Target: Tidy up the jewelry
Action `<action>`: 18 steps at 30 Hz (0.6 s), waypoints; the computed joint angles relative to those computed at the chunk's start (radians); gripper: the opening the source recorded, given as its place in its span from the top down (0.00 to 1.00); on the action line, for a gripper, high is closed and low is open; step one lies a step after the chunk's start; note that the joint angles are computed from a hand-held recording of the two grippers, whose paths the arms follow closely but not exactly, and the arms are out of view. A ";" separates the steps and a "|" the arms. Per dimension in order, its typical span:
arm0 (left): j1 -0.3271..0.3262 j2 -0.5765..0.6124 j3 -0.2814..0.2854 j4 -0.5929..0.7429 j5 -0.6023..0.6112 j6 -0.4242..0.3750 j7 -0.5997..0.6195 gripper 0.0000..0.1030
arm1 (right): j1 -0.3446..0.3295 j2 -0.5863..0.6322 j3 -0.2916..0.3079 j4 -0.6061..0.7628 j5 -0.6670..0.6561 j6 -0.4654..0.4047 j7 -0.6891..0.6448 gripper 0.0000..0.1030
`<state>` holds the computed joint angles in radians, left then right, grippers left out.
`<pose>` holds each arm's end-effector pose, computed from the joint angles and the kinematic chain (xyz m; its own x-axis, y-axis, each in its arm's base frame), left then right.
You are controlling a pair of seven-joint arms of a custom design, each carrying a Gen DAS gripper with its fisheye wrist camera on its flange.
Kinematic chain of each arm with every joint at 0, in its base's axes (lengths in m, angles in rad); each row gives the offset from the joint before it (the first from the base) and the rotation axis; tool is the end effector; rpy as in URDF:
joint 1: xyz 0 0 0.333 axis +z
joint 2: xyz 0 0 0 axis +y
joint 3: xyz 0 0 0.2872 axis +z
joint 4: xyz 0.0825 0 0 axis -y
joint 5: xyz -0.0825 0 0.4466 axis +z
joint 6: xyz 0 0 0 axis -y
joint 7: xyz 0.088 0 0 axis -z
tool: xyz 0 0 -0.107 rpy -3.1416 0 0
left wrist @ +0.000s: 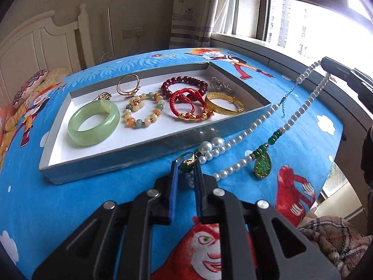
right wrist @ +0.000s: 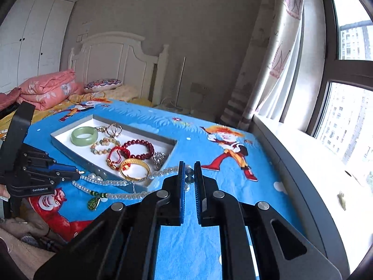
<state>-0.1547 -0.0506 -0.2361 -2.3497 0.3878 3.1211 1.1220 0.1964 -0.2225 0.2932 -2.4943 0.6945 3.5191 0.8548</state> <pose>0.5332 -0.2551 0.3740 -0.3364 -0.9413 0.0276 -0.6479 0.2101 -0.7322 0.4970 0.1800 0.4342 0.2745 -0.9387 0.2087 -0.3144 -0.2927 -0.9030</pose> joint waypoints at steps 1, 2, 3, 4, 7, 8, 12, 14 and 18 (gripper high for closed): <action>-0.018 -0.006 0.014 -0.012 -0.060 0.009 0.054 0.88 | 0.005 -0.006 -0.001 -0.002 -0.007 0.012 0.004 0.90; -0.036 -0.015 0.028 -0.025 -0.118 0.021 0.104 0.88 | 0.004 -0.011 0.011 -0.004 0.008 0.030 -0.006 0.90; -0.030 -0.022 0.025 -0.035 -0.126 0.033 0.106 0.88 | 0.005 -0.017 0.016 -0.005 0.022 0.045 -0.016 0.90; -0.044 -0.031 0.038 -0.046 -0.169 0.045 0.137 0.88 | 0.010 -0.021 0.010 -0.003 0.025 0.047 -0.019 0.90; -0.105 -0.060 0.088 -0.079 -0.320 0.072 0.254 0.88 | 0.012 -0.034 0.008 0.007 0.055 0.042 -0.045 0.90; -0.098 -0.069 0.081 -0.085 -0.332 0.080 0.260 0.88 | 0.012 -0.039 0.006 0.008 0.057 0.041 -0.049 0.90; -0.068 -0.097 0.056 -0.095 -0.351 0.092 0.276 0.88 | 0.013 -0.049 0.005 0.022 0.034 0.038 -0.050 0.90; -0.048 -0.109 0.039 -0.096 -0.346 0.092 0.275 0.88 | 0.010 -0.049 0.011 0.034 0.022 0.033 -0.058 0.90; -0.058 -0.118 0.054 -0.087 -0.353 0.088 0.292 0.88 | 0.009 -0.040 0.022 0.069 -0.012 0.030 -0.075 0.90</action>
<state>-0.2130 -0.1681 -0.1819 -2.4371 0.0346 3.2095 1.4141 0.2058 -0.2624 0.3153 -2.4251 0.6830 3.5487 0.7795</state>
